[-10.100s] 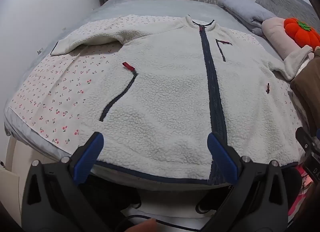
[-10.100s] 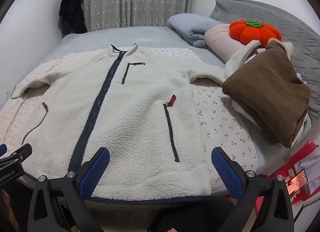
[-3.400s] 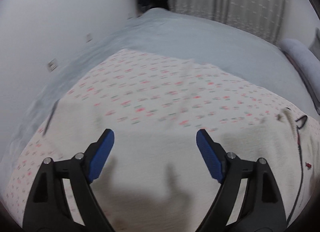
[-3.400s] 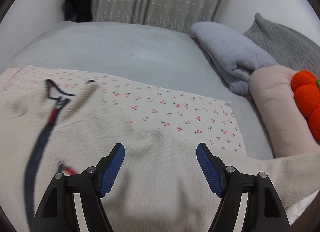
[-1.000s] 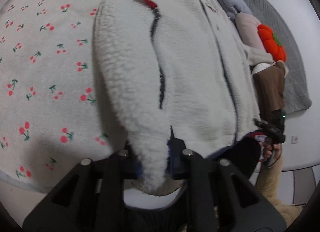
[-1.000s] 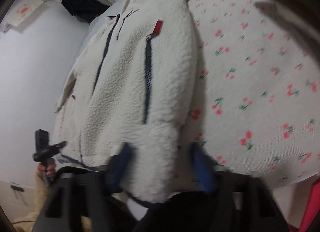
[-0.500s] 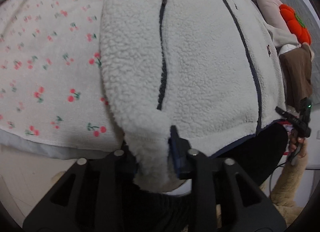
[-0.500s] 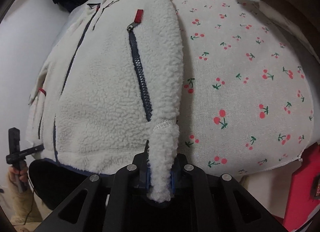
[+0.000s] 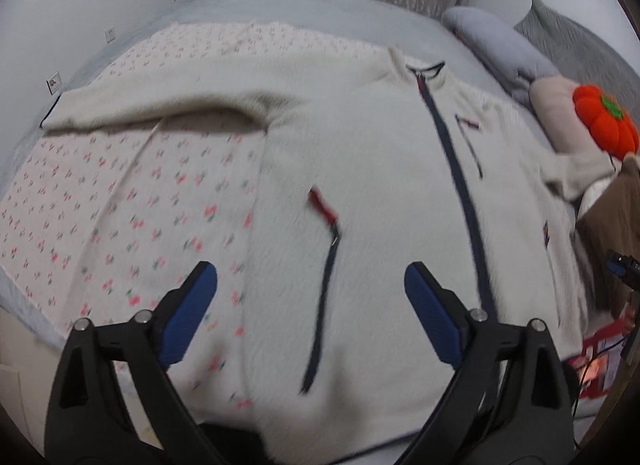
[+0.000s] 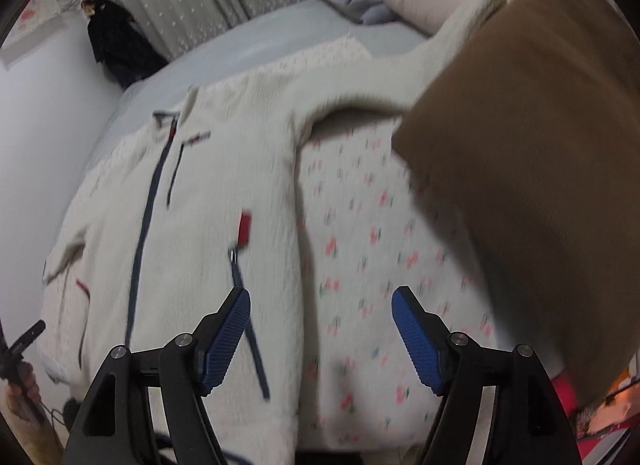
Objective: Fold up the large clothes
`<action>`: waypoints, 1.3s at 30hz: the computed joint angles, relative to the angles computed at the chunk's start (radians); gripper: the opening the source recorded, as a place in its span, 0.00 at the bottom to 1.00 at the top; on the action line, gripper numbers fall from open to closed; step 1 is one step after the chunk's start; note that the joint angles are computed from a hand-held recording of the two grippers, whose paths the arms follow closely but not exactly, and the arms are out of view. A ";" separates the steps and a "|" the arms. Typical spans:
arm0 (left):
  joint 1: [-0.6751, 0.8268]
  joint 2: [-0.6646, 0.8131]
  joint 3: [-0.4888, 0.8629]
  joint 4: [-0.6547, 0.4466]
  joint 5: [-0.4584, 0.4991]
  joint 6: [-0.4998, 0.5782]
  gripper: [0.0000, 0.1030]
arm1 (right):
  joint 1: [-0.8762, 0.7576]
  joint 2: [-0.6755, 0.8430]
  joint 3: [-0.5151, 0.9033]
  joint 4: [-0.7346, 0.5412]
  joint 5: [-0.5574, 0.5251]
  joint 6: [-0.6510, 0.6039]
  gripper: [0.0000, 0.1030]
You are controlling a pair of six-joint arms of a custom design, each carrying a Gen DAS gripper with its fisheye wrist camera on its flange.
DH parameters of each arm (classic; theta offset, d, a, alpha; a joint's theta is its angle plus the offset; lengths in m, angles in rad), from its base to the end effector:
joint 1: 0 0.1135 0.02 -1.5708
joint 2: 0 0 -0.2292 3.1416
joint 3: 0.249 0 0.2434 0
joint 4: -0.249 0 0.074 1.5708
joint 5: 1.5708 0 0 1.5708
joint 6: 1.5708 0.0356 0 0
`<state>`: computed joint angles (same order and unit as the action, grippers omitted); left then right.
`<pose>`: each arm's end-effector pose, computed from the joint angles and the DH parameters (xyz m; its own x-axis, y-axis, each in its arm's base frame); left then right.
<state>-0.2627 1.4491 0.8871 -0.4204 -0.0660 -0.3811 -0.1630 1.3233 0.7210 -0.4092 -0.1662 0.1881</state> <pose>0.2754 -0.0716 0.1750 -0.8289 -0.1614 -0.5356 -0.0910 0.9836 -0.1555 0.2478 -0.0348 0.1590 -0.8079 0.3198 -0.4950 0.2285 0.9443 0.2370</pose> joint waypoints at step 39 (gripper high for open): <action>0.003 0.799 0.581 0.325 0.108 -0.150 0.95 | -0.060 0.824 1.302 -0.042 0.426 -0.113 0.09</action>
<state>-0.2602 2.2479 1.4677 -0.0957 0.0419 -0.5310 -0.2229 2.1468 2.0226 -0.4515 0.2598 0.0748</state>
